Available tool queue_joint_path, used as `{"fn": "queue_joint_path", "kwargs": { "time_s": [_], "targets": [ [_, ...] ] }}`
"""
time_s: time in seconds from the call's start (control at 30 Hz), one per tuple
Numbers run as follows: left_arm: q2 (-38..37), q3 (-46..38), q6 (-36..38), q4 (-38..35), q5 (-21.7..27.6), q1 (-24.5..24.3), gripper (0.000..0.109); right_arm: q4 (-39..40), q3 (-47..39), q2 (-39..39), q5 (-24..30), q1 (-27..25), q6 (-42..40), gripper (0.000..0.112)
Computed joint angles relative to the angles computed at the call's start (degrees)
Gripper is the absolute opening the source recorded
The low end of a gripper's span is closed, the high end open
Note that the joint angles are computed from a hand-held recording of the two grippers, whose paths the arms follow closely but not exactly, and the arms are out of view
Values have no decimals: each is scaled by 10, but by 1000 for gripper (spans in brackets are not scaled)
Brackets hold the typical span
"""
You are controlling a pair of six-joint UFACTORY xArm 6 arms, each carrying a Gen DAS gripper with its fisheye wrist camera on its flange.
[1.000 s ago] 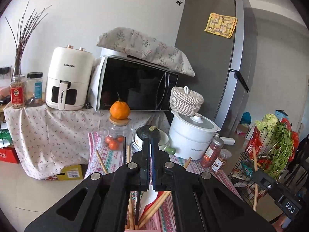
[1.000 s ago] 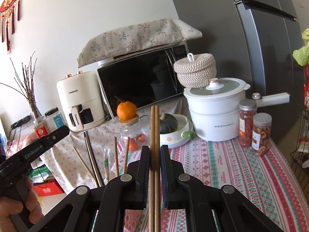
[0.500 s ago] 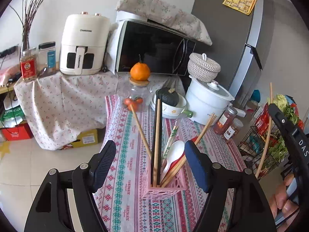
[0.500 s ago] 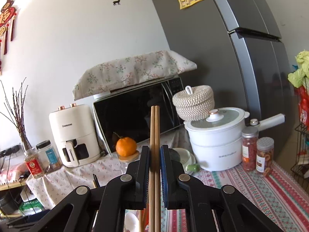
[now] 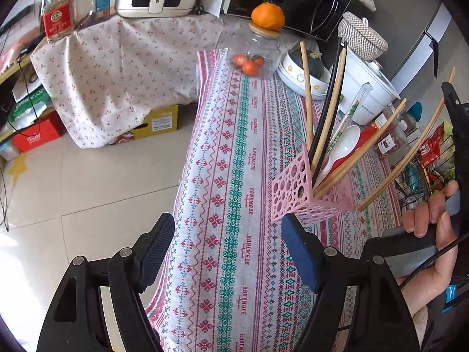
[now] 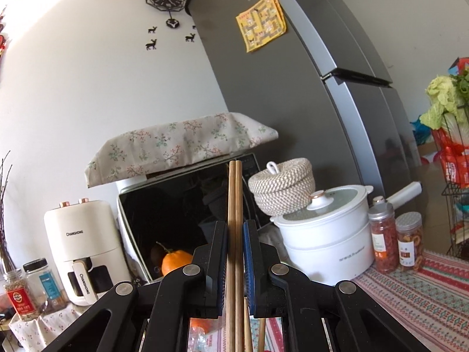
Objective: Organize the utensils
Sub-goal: 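Lower the wooden chopstick pair into the pink basket and open the right gripper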
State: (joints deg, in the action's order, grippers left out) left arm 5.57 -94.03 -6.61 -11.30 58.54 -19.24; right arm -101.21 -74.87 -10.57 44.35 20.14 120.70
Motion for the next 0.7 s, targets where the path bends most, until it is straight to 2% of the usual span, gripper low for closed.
{"fn": "queue_joint_path", "kwargs": {
  "time_s": [0.1,0.17,0.4,0.53,0.57,0.6,0.63,0.67,0.7],
  "targets": [
    [-1,2,4,1,-3,4,78,-25,-5,18,46,18,-1,9],
    [2,-1,3,6,-3,5,78,-31,-8,30,59,24,-8,10],
    [16,-16,-12,14,0,6,78,-19,19,31,57,30,-6,11],
    [17,-17,-15,17,2,3,78,9,36,15,22,19,-17,11],
    [17,-17,-16,17,2,2,78,15,40,10,16,18,-21,16],
    [16,-17,-16,17,2,1,78,18,43,3,11,15,-23,31],
    [16,-17,-15,16,2,1,78,17,48,-5,3,12,-21,41],
    [14,-14,-15,14,-1,0,78,13,53,-15,-5,9,-17,58],
    [10,-10,-16,11,-6,-1,78,13,56,-25,-6,7,-19,67]
  ]
}}
